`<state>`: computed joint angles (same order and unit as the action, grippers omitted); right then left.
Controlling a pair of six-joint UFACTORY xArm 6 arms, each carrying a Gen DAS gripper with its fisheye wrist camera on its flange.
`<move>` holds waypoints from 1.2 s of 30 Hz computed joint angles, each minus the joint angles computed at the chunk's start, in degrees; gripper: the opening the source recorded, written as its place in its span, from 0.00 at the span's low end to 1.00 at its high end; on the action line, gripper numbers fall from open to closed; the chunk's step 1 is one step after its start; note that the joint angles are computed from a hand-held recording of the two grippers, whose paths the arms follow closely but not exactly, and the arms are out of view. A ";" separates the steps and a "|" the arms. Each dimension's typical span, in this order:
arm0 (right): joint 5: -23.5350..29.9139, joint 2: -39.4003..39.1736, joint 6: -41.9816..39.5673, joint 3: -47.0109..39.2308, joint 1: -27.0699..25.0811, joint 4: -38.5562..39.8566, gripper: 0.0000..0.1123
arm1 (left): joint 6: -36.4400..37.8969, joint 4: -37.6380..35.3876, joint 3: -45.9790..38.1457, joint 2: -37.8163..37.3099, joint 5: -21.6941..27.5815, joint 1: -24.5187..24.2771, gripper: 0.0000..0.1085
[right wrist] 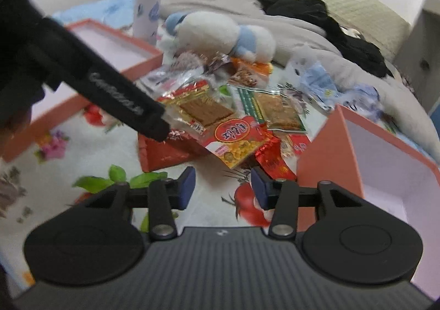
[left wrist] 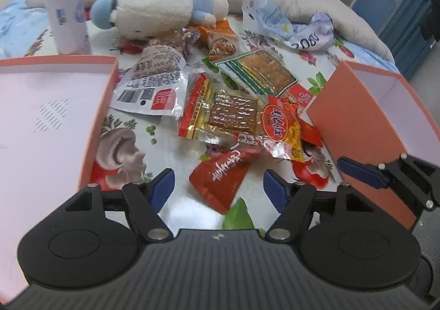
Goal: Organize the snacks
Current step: 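Grasp a red candy wrapper with the left tool while the right tool grasps a jerky packet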
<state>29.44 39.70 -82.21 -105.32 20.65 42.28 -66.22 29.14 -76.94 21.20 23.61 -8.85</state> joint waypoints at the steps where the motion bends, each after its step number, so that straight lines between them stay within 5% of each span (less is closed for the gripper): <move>1: -0.05 1.11 -0.07 -1.19 0.19 -0.66 0.41 | 2.18 -1.48 -0.89 1.19 -0.28 0.32 0.62; 4: 1.52 4.53 -0.42 -5.50 0.27 -2.22 0.30 | 5.30 -4.17 -2.49 3.86 -1.34 1.14 0.60; 11: -1.79 8.45 -9.41 -8.86 1.42 -0.89 0.27 | 10.67 -10.10 -4.35 7.64 -4.46 2.18 0.59; 18: 1.03 9.69 -5.21 -11.84 1.12 -3.85 0.11 | 10.78 -13.96 -3.59 8.25 -6.99 2.05 0.36; 36: -3.68 -12.06 -16.38 15.77 -1.21 9.38 0.03 | -17.00 1.05 13.51 -9.09 -0.84 -4.96 0.24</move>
